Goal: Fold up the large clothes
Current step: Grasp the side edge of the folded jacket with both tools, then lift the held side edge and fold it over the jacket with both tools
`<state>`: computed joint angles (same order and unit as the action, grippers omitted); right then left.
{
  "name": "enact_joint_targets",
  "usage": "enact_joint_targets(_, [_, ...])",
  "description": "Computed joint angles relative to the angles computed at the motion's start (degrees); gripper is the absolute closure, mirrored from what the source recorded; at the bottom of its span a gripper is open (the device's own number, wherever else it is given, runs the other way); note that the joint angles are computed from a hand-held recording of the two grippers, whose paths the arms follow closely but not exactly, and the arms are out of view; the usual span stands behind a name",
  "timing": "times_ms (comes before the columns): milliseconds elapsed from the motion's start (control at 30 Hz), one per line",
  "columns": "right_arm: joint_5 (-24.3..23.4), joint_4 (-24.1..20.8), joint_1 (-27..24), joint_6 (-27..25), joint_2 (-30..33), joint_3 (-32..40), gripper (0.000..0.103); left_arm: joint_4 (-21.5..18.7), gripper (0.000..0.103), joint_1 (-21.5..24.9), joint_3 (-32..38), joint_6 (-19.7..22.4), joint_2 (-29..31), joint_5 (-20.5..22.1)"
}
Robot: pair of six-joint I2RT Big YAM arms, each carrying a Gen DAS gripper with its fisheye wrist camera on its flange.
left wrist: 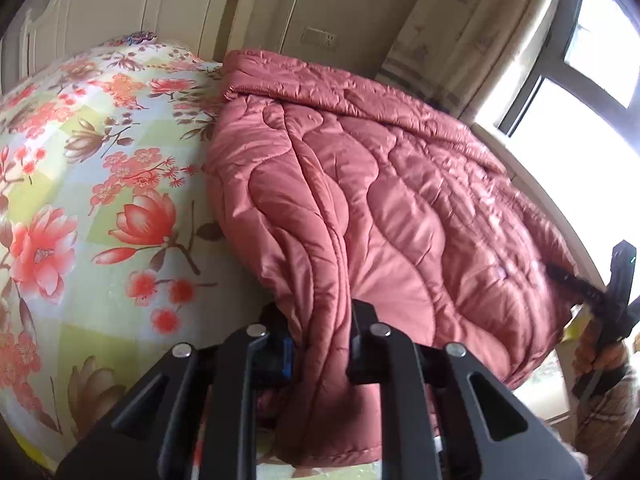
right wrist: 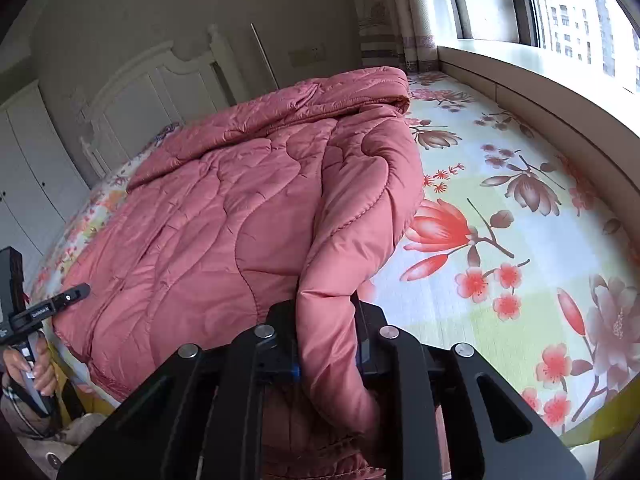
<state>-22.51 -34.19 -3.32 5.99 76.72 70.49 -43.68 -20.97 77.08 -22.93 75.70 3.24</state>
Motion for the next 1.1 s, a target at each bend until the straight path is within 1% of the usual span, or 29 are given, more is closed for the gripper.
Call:
enact_joint_targets(33, [-1.85, 0.44, -0.66, 1.02, -0.11, -0.10, 0.086, 1.29, 0.089, 0.82, -0.77, -1.23, -0.96, 1.81])
enact_joint_targets(67, [-3.27, 0.54, -1.22, 1.80, -0.28, -0.16, 0.086, 1.89, 0.089, 1.26, -1.09, -2.10, -1.60, 2.71])
enact_joint_targets(133, [-6.04, 0.61, -2.00, 3.09, -1.06, -0.30, 0.087, 3.18, 0.089, 2.59, -1.95, -4.08, -3.55, 6.03])
enact_joint_targets(200, [-8.18, -0.26, -2.14, 2.07, -3.03, -0.40, 0.088, 4.25, 0.089, 3.31, -2.95, -4.81, -5.88, 8.20])
enact_joint_targets(267, [-10.09, -1.15, -2.22, 0.74, -5.24, -0.61, 0.088, 5.37, 0.089, 4.04, -5.27, -5.35, -9.72, 10.11])
enact_joint_targets(300, [-11.82, -1.40, -2.44, 0.54, -6.65, -0.98, 0.088, 5.30, 0.089, 4.37, -5.81, -5.38, -10.97, 10.58])
enact_joint_targets(333, [-13.44, -1.81, -2.65, 0.28, -8.05, -1.38, 0.088, 5.34, 0.089, 4.72, -7.44, -5.66, -13.45, 11.10])
enact_joint_targets(433, [-16.71, -3.49, -3.01, -1.38, -11.90, -2.92, 0.088, 5.25, 0.089, 5.41, -11.61, -7.09, -19.85, 12.60])
enact_joint_targets(567, [-21.45, -8.14, -4.82, -4.85, -18.37, -5.95, 0.089, 4.19, 0.089, 5.95, -15.47, -10.08, -28.70, 14.72])
enact_joint_targets(633, [-24.22, -8.51, -6.74, -4.38, -21.88, -7.19, 0.089, 4.39, 0.089, 5.40, -15.73, -10.43, -32.11, 14.67])
enact_joint_targets(700, [-27.39, -6.87, -9.03, -2.22, -24.42, -7.46, 0.089, 5.33, 0.089, 4.91, -14.60, -9.65, -33.59, 14.08])
enact_joint_targets(767, [-28.48, -4.52, -9.70, -0.05, -25.26, -6.57, 0.089, 5.89, 0.089, 4.82, -13.09, -8.25, -32.93, 13.06])
enact_joint_targets(800, [-27.99, -3.63, -9.39, 0.40, -25.31, -5.91, 0.089, 6.19, 0.089, 5.48, -12.43, -9.31, -32.23, 13.59])
enact_joint_targets(867, [-26.51, -2.48, -7.93, 2.09, -24.43, -4.28, 0.089, 7.16, 0.089, 8.02, -10.61, -11.80, -30.01, 18.37])
enact_joint_targets(900, [-25.42, -2.16, -7.06, 2.59, -23.69, -3.19, 0.089, 6.94, 0.089, 9.09, -7.65, -12.04, -27.04, 19.86])
enact_joint_targets(933, [-23.76, -1.81, -5.88, 2.91, -22.41, -1.57, 0.089, 6.58, 0.088, 9.86, -4.29, -11.36, -23.86, 19.92])
enact_joint_targets(1000, [-19.86, -3.09, -3.30, 3.05, -16.37, 5.55, 0.089, 5.89, 0.088, 10.95, 1.98, -10.89, -17.93, 19.29])
enact_joint_targets(1067, [-15.19, -4.99, -0.86, 4.33, -9.27, 13.51, 0.089, 3.29, 0.085, 12.96, 11.81, -12.82, -8.73, 20.92])
enact_joint_targets(1100, [-12.96, -5.46, -0.14, 5.44, -5.43, 17.67, 0.089, 0.84, 0.080, 13.75, 18.15, -13.88, -3.01, 20.19])
